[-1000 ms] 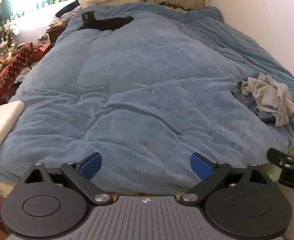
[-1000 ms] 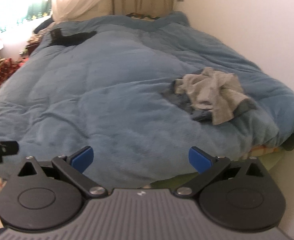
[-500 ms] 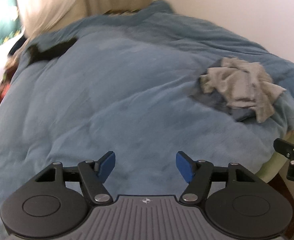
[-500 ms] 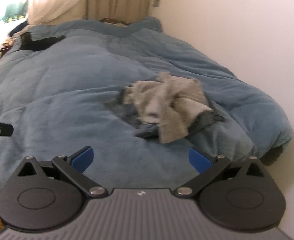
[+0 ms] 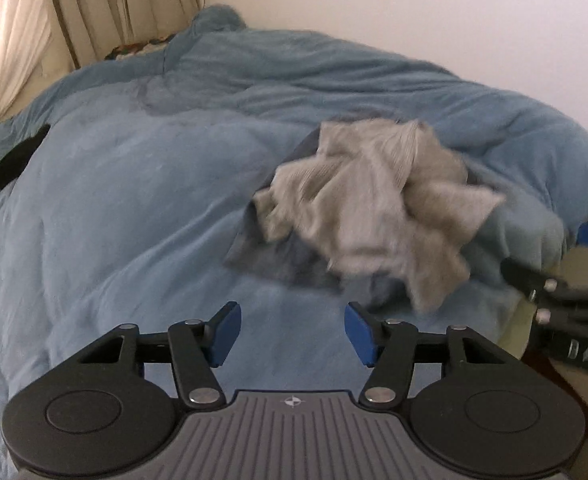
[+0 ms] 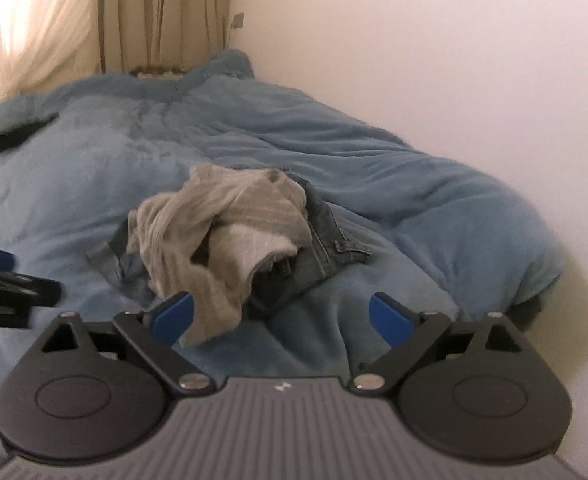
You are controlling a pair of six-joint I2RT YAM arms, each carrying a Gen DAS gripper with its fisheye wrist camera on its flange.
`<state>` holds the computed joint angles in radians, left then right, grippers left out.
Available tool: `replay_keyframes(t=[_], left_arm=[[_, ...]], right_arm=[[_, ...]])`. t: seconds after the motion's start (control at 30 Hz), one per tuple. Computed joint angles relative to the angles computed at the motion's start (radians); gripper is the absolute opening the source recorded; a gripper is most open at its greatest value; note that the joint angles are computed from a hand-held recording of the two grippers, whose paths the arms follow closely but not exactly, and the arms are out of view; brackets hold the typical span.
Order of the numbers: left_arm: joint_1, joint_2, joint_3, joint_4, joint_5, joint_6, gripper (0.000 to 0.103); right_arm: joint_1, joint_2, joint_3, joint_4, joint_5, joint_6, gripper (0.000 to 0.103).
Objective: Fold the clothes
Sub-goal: 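Move both tools toward the grey shirt and jeans pile, then grasp the grey shirt with both grippers and pull it off the jeans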
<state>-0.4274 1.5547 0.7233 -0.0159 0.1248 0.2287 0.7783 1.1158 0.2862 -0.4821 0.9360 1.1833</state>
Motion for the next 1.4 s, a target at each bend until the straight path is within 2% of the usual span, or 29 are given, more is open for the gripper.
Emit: replay_keyframes(t=[0.1,0.17,0.33,0.5,0.57,0.63,0.7,0.8,0.87,0.97,1.0,1.03,1.07,1.1,1.13,1.17,1.2,1.23,1.27,1.3,1.4], left_arm=[[-0.04,0.062,0.07,-0.001,0.049,0.001,0.054],[-0.06,0.112,0.127,-0.025,0.068,0.004,0.039],[-0.108,0.217,0.221,-0.055,0.019,-0.051,0.034],[-0.081,0.229,0.231,-0.071,0.136,-0.05,0.035],[-0.076,0.225,0.228,-0.078,0.142,-0.045,0.035],[-0.062,0.221,0.232,-0.101,0.178,-0.038,0.035],[-0.047,0.21,0.225,-0.107,0.225,-0.046,0.035],[-0.053,0.193,0.192,-0.044,0.237,-0.057,0.041],[-0.07,0.196,0.18,0.002,0.218,-0.057,0.054],[-0.095,0.243,0.213,0.005,0.18,-0.06,0.054],[-0.097,0.266,0.23,-0.001,0.175,-0.075,0.052],[-0.097,0.287,0.249,-0.01,0.17,-0.091,0.042],[-0.097,0.308,0.271,-0.025,0.156,-0.107,0.024],[-0.093,0.323,0.288,-0.041,0.15,-0.121,0.015],[-0.086,0.336,0.304,-0.055,0.155,-0.134,0.008],[-0.078,0.347,0.316,-0.065,0.159,-0.147,0.007],[-0.069,0.347,0.313,-0.059,0.159,-0.155,0.006],[-0.062,0.335,0.299,-0.046,0.144,-0.151,0.006],[-0.056,0.323,0.286,-0.034,0.128,-0.147,0.006],[-0.046,0.309,0.271,-0.021,0.117,-0.14,0.006],[0.016,0.25,0.224,0.012,0.128,-0.105,0.005]], right_arm=[[-0.097,-0.097,-0.055,0.104,-0.041,-0.171,0.089],[-0.173,-0.142,-0.09,0.189,-0.082,-0.282,0.088],[-0.328,-0.215,-0.147,0.334,-0.182,-0.464,0.088],[-0.454,-0.154,-0.187,0.529,-0.298,-0.597,0.083],[-0.481,-0.106,-0.194,0.595,-0.325,-0.622,0.079],[-0.501,-0.056,-0.198,0.651,-0.346,-0.636,0.069],[-0.512,-0.024,-0.204,0.694,-0.367,-0.643,0.067],[-0.524,0.025,-0.21,0.753,-0.393,-0.659,0.062],[-0.529,0.043,-0.215,0.775,-0.405,-0.662,0.059],[-0.535,0.059,-0.216,0.789,-0.417,-0.659,0.057],[-0.537,0.064,-0.216,0.791,-0.42,-0.657,0.056],[-0.536,0.074,-0.215,0.798,-0.421,-0.656,0.056],[-0.531,0.088,-0.212,0.811,-0.419,-0.657,0.056],[-0.533,0.093,-0.212,0.823,-0.429,-0.661,0.056],[-0.534,0.097,-0.211,0.834,-0.438,-0.665,0.056],[-0.535,0.106,-0.208,0.845,-0.443,-0.668,0.053],[-0.532,0.124,-0.199,0.853,-0.44,-0.673,0.04],[-0.53,0.141,-0.191,0.862,-0.438,-0.677,0.019],[-0.53,0.154,-0.183,0.868,-0.441,-0.68,0.01],[-0.533,0.159,-0.178,0.872,-0.454,-0.679,0.004],[-0.491,0.157,-0.154,0.843,-0.438,-0.668,0.004]])
